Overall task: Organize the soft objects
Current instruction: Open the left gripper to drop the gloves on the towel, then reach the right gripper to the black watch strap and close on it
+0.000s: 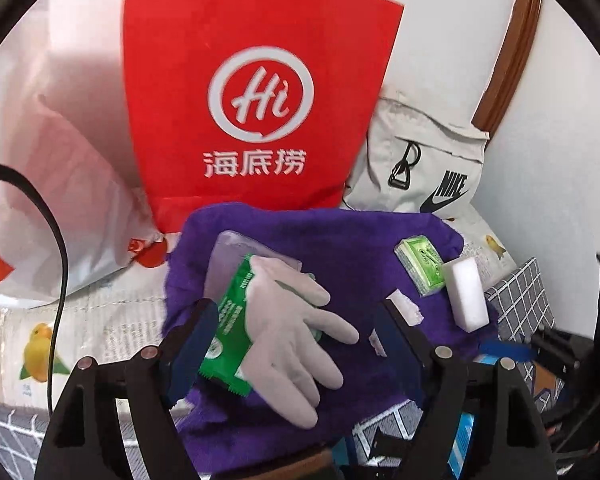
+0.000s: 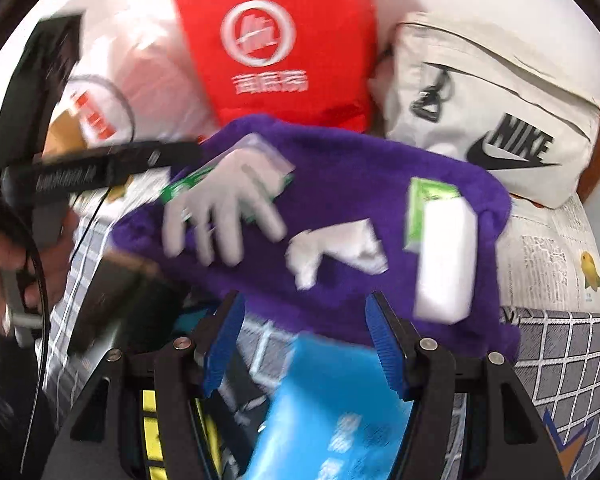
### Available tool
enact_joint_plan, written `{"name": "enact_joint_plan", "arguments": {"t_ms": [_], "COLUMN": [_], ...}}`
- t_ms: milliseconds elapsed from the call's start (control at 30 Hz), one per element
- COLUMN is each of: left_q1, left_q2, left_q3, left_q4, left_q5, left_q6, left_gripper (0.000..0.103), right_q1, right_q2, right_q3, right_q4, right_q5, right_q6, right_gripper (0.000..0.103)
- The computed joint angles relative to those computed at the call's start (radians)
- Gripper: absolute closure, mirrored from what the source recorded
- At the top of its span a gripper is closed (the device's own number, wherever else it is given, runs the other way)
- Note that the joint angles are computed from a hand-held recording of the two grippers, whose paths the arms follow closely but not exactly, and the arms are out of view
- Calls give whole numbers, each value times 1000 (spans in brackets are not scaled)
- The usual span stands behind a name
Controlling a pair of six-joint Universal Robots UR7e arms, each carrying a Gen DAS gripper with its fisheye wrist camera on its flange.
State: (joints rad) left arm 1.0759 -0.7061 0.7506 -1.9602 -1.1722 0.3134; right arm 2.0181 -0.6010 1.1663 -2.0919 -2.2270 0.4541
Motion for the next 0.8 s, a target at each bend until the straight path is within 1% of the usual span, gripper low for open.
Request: {"name": "enact_joint_plan", "arguments": {"t_ms": [133,200,300,400,433,500,567,667,800], "left_q1": [-3,0,4,4,6,12,20,32,42], "left_q2": [-67,-102,-151,-188,-199,-219,-229,-238,-252], "left_q3": [75,103,150,189,199,214,217,213,222], "left_q4": [-39,-38,-51,-70,-74,-81,-76,-63,-56], "left_q5": [14,4,5,21,23,22,13,-5,-19], "left_q6": [-13,-27,-28,-19,-19,-25,-41,-67,-75], "left_gripper": [24,24,24,24,24,24,24,24,24], "right_q1": [27,38,51,57,59,62,64,57,40], "right_q2": [27,51,83,106,112,122,126,139,154], "right_q3": [-15,-36,-64,-89,-96,-104,-107,-129,-155], "right_q4": [30,67,129,182,205,228,237,254,269], "right_q5": [25,26,48,56,59,56,55,63,79], "right_q6": [-50,-73,-116,-128,-131,-136,-133,-98,-81], "right_gripper": [42,48,54,56,57,63,64,65,65]}}
